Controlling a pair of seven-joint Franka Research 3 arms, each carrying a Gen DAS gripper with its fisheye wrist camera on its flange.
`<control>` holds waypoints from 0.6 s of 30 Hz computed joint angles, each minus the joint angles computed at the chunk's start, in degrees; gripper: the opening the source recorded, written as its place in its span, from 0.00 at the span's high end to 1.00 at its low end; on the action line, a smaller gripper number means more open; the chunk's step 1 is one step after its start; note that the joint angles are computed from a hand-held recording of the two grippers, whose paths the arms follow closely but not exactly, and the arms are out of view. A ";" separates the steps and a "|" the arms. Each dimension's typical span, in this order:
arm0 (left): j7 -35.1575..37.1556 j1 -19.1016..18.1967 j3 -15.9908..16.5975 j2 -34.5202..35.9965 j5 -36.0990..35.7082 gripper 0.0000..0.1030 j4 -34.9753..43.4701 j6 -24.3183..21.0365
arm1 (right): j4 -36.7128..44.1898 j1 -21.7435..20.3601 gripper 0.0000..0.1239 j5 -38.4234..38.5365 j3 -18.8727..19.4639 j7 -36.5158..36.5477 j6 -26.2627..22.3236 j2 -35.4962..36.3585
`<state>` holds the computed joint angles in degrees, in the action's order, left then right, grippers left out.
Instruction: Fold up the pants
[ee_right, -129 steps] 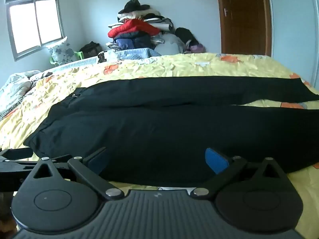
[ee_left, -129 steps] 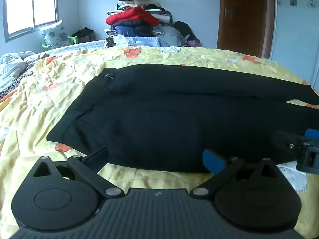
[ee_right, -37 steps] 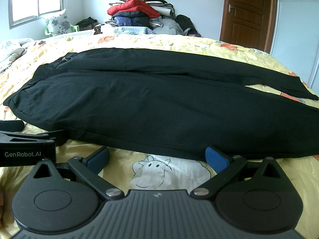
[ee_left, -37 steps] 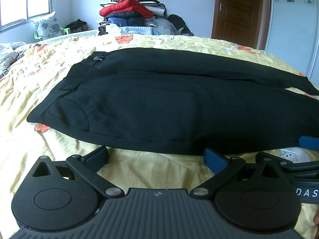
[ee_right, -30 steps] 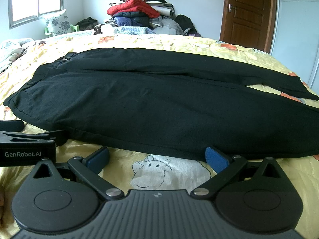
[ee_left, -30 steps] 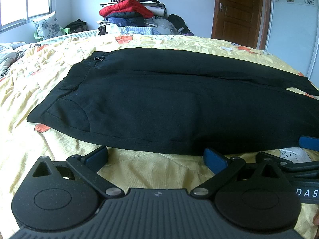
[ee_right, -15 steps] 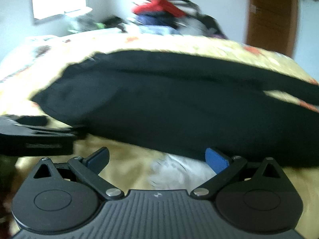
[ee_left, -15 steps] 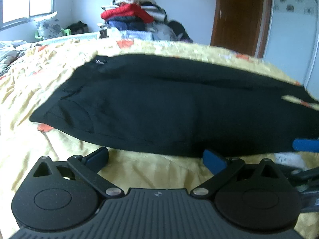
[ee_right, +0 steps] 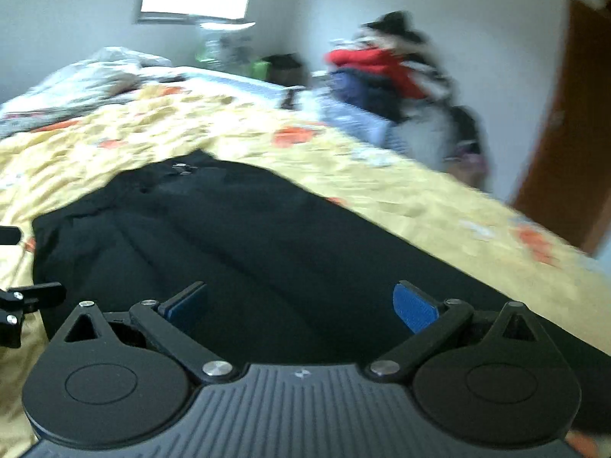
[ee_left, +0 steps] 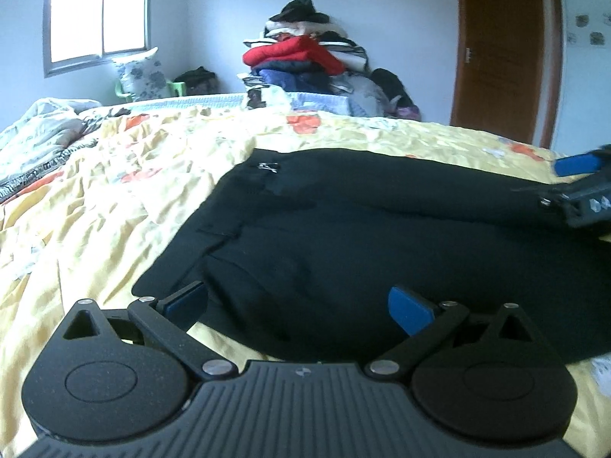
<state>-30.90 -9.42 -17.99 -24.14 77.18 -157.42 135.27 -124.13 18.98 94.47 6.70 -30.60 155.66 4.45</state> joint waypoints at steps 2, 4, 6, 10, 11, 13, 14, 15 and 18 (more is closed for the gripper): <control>-0.48 0.58 0.30 0.45 0.76 0.02 0.32 -0.13 | 5.35 -0.17 0.17 -7.07 -0.01 7.14 -2.78 4.56; -1.02 1.16 0.74 1.27 1.79 0.01 0.78 0.13 | 11.41 -1.06 0.17 -12.68 0.52 11.94 -6.90 9.49; -1.69 1.60 1.17 2.38 3.01 0.01 1.34 0.70 | 15.69 -2.22 0.17 -15.35 1.62 13.16 -10.05 12.98; -3.72 1.52 0.94 3.59 5.07 0.01 1.16 -0.30 | 27.31 -2.27 0.17 -23.61 3.85 18.31 -11.88 21.40; -4.46 1.36 0.89 3.70 5.58 0.01 1.02 -0.66 | 30.17 -1.92 0.17 -26.89 3.86 21.11 -12.47 23.37; -5.69 1.04 1.29 3.79 6.06 0.01 0.71 -0.45 | 37.26 -0.46 0.17 -34.12 3.32 27.86 -13.66 28.28; -5.95 1.08 1.81 3.95 6.28 0.01 0.73 0.34 | 40.89 0.12 0.17 -37.27 3.10 30.73 -14.84 30.76; -6.49 1.18 2.38 3.67 6.60 0.01 0.45 1.42 | 45.04 0.76 0.18 -40.53 2.76 34.03 -16.64 33.54; -6.95 2.19 4.37 3.70 6.13 0.01 0.19 5.35 | 55.25 2.11 0.30 -47.84 2.62 39.86 -20.39 40.40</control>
